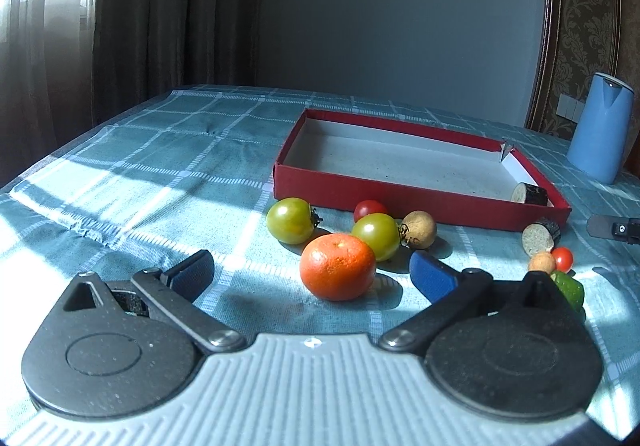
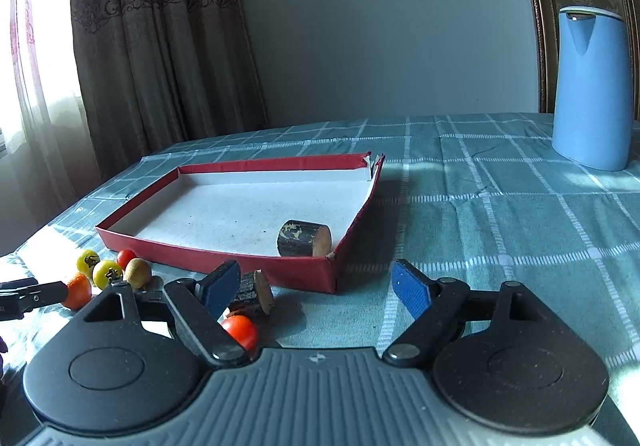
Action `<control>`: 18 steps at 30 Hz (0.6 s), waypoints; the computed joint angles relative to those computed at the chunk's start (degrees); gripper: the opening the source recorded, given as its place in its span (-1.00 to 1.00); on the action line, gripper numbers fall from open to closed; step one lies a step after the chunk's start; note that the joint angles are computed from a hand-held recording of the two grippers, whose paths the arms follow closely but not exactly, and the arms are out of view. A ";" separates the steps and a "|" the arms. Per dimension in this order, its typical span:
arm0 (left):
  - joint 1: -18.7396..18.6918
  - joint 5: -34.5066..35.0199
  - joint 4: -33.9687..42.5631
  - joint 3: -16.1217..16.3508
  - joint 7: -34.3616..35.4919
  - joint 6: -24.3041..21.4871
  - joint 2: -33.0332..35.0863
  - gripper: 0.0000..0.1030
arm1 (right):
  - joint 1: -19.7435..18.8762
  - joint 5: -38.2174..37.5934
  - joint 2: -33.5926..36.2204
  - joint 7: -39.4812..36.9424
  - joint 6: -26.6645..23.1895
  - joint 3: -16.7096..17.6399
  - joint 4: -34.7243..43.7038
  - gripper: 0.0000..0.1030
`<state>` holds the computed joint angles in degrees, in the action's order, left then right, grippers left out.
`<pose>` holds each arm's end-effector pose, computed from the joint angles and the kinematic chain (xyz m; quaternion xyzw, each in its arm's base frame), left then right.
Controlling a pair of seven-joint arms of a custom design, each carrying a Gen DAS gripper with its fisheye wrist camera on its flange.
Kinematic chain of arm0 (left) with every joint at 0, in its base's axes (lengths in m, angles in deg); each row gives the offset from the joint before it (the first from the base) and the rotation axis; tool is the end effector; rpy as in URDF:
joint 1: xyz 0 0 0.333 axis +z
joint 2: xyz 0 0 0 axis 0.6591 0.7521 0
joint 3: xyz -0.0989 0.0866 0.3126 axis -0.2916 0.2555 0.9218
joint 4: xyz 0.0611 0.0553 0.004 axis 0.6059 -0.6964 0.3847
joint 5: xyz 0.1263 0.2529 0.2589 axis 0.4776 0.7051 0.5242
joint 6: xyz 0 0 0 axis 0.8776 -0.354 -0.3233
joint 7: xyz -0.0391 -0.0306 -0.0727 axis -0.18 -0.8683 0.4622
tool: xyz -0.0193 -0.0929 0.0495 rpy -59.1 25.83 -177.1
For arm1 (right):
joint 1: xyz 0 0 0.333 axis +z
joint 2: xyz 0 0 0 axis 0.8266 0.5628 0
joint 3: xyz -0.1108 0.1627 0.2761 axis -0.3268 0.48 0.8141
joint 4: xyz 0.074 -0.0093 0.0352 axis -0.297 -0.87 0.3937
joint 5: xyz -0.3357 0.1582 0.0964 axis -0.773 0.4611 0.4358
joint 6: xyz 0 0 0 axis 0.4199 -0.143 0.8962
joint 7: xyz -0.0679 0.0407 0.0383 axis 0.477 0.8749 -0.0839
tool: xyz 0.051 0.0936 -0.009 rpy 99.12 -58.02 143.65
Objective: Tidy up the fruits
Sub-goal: 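Grasp the orange with the left gripper and lift it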
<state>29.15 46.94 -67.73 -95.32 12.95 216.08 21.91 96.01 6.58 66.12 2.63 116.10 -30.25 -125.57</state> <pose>0.4778 -0.2519 0.4440 -0.6561 0.5538 -0.3538 0.3710 0.5255 0.4347 0.4414 -0.6538 0.5334 -0.2239 0.4877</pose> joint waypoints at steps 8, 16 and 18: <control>-2.40 -5.48 3.51 -0.84 12.99 -6.43 3.11 1.00 | -0.90 -9.98 -1.20 13.25 -0.35 1.31 -5.23 0.61; -0.99 -11.60 3.87 0.91 15.05 -0.55 3.86 0.46 | 2.22 -3.42 -0.57 9.45 -2.03 -1.92 -2.86 0.61; -0.65 -11.75 3.74 1.22 14.95 1.16 3.91 -0.02 | -0.87 -9.07 -0.94 16.29 -0.78 1.15 -5.27 0.61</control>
<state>28.50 35.20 -63.99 -94.10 27.90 217.24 25.82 95.14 -2.49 65.18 18.92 115.32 -29.10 -130.84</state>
